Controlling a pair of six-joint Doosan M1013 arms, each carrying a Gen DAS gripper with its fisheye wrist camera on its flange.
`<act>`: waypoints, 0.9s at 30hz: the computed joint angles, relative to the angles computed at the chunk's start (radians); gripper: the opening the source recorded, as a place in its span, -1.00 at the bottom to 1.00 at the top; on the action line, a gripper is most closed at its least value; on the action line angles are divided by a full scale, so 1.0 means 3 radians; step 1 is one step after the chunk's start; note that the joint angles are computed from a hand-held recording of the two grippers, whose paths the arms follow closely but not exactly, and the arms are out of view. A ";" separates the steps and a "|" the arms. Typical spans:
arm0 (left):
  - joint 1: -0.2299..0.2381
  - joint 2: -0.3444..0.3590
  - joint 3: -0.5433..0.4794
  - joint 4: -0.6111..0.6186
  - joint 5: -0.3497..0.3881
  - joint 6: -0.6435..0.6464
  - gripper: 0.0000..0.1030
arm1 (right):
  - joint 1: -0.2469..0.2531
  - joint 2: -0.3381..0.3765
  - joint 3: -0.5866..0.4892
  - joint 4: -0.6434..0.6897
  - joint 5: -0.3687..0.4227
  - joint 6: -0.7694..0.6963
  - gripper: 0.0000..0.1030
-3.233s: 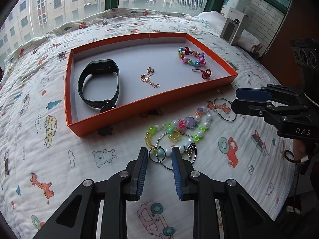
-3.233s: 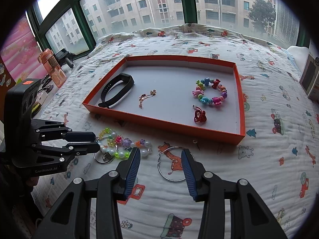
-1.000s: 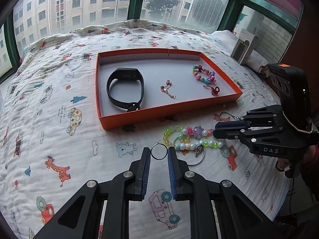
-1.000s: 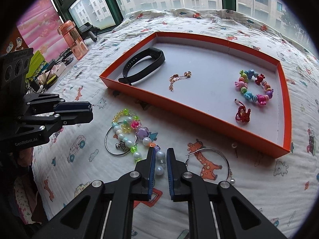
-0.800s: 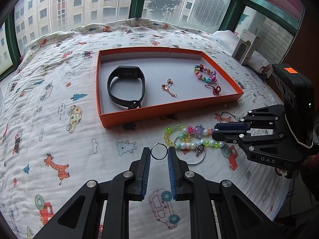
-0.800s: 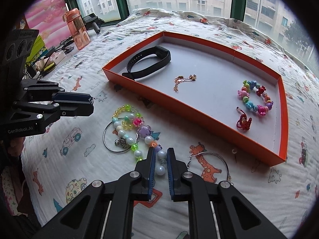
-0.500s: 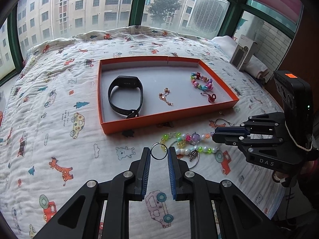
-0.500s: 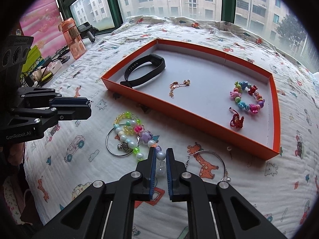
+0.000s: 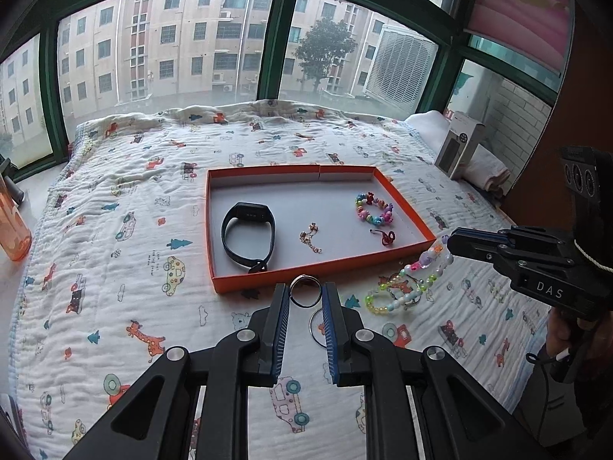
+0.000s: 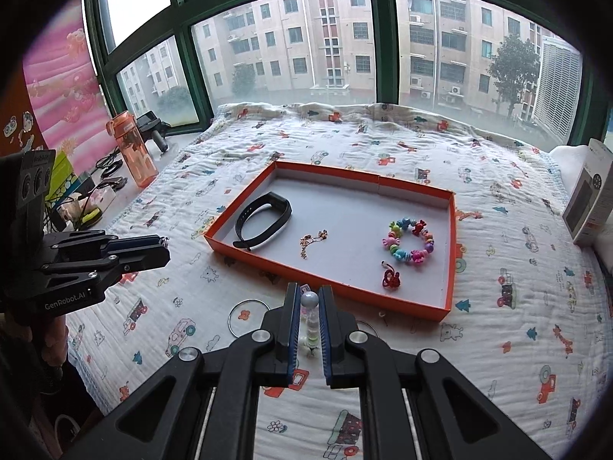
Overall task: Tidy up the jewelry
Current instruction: 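Carry the keychain into the orange tray and open the left tool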
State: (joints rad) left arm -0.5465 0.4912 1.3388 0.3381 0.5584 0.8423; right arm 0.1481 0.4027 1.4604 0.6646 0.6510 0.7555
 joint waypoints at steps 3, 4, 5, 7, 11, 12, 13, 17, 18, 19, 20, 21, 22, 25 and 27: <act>-0.0023 -0.0020 -0.0021 0.0079 -0.0016 -0.0074 -0.64 | -0.0027 -0.0050 0.0026 0.0101 -0.0074 -0.0032 -0.77; -0.0029 -0.0024 -0.0029 0.0098 -0.0022 -0.0088 -0.64 | -0.0034 -0.0063 0.0029 0.0134 -0.0094 -0.0047 -0.76; -0.0035 -0.0030 -0.0040 0.0113 -0.0021 -0.0095 -0.64 | -0.0039 -0.0076 0.0033 0.0152 -0.0121 -0.0056 -0.76; -0.0044 -0.0029 -0.0069 0.0136 -0.0028 -0.0100 -0.64 | -0.0048 -0.0095 0.0031 0.0198 -0.0154 -0.0089 -0.76; -0.0055 -0.0007 -0.0166 0.0179 -0.0013 -0.0095 -0.64 | -0.0061 -0.0116 0.0009 0.0276 -0.0223 -0.0147 -0.76; -0.0054 -0.0002 -0.0186 0.0185 -0.0012 -0.0100 -0.64 | -0.0066 -0.0119 0.0002 0.0304 -0.0227 -0.0164 -0.76; -0.0053 0.0006 -0.0209 0.0191 -0.0009 -0.0106 -0.64 | -0.0071 -0.0119 -0.0005 0.0327 -0.0242 -0.0177 -0.76; -0.0032 0.0049 -0.0310 0.0202 0.0023 -0.0089 -0.64 | -0.0085 -0.0098 -0.0056 0.0394 -0.0268 -0.0207 -0.76; -0.0024 0.0066 -0.0344 0.0222 0.0040 -0.0093 -0.64 | -0.0085 -0.0088 -0.0071 0.0397 -0.0273 -0.0208 -0.76; -0.0017 0.0086 -0.0379 0.0246 0.0062 -0.0105 -0.64 | -0.0084 -0.0069 -0.0098 0.0376 -0.0277 -0.0186 -0.76; -0.0008 0.0111 -0.0422 0.0271 0.0092 -0.0119 -0.64 | -0.0083 -0.0050 -0.0127 0.0349 -0.0285 -0.0153 -0.76; 0.0001 0.0135 -0.0461 0.0287 0.0112 -0.0128 -0.64 | -0.0084 -0.0035 -0.0146 0.0336 -0.0288 -0.0127 -0.76; 0.0013 0.0161 -0.0500 0.0290 0.0123 -0.0128 -0.64 | -0.0088 -0.0013 -0.0176 0.0332 -0.0281 -0.0103 -0.76; 0.0069 0.0254 -0.0633 0.0162 0.0146 -0.0043 -0.64 | -0.0098 0.0056 -0.0268 0.0329 -0.0253 -0.0042 -0.76; 0.0106 0.0324 -0.0726 0.0068 0.0166 0.0019 -0.64 | -0.0108 0.0110 -0.0341 0.0343 -0.0209 -0.0004 -0.76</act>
State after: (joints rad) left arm -0.5147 0.5885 1.1208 0.3584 0.6081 0.8479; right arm 0.1158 0.4357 1.3581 0.7676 0.5882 0.7543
